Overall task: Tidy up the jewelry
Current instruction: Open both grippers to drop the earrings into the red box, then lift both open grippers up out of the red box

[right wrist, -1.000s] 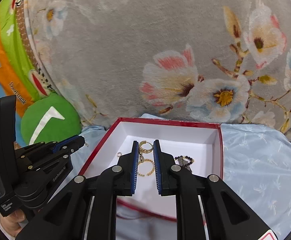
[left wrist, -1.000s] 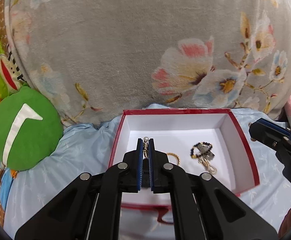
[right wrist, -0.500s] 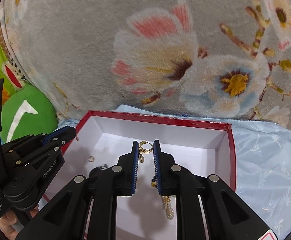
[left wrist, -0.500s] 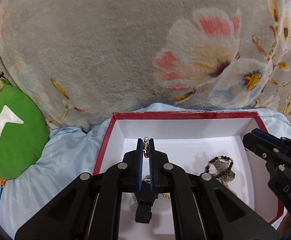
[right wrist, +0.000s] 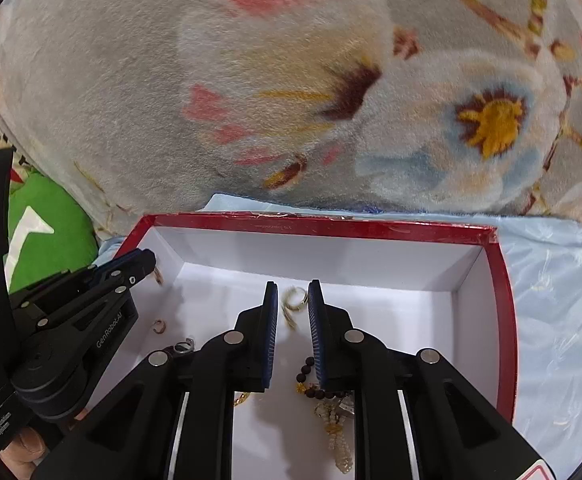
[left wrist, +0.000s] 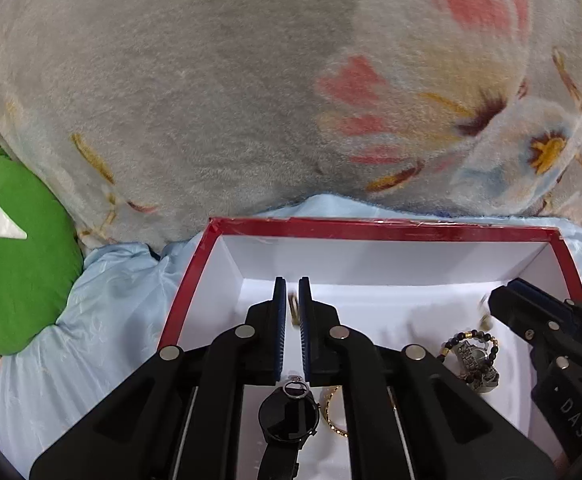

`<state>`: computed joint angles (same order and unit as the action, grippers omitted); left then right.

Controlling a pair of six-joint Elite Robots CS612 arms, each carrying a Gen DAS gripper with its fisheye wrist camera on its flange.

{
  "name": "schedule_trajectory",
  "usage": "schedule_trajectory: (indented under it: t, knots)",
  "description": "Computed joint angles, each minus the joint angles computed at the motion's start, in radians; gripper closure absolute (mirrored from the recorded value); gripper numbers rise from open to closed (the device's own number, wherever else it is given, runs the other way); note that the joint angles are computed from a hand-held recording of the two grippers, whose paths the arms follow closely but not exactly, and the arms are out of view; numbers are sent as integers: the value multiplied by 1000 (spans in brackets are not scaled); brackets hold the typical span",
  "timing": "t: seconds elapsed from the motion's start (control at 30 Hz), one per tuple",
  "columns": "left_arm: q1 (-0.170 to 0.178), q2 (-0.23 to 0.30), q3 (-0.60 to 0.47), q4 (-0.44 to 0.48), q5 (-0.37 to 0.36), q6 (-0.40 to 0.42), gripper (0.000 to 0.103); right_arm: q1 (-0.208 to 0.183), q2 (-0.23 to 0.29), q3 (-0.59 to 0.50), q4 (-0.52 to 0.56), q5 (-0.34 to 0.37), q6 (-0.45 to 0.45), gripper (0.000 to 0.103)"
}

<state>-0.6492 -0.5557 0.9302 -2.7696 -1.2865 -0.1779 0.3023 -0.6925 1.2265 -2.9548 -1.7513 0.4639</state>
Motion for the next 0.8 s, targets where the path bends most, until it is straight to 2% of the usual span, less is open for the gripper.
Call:
schedule_trajectory:
  t: [0.1, 0.13, 0.17, 0.3, 0.4, 0.5, 0.8]
  knots:
    - [4, 4, -11, 18, -13, -10, 96, -7, -4, 12, -9, 26, 30, 81]
    - [3, 7, -18, 36, -5, -15, 95, -8, -5, 14, -10, 26, 39, 76]
    - [3, 8, -22, 49, 3, -20, 87, -9, -6, 16, -11, 26, 45, 70]
    - [-7, 8, -15, 39, 44, 7, 57, -8, -6, 14, -6, 18, 47, 62]
    - [-15, 5, 0, 0, 74, 41, 45, -7, -5, 11, 3, 7, 49, 56]
    - [-15, 3, 6, -20, 60, 62, 34, -7, -6, 13, 5, 2, 61, 56]
    - [-13, 3, 4, -19, 50, 54, 34, -6, -6, 15, -5, -13, 72, 54]
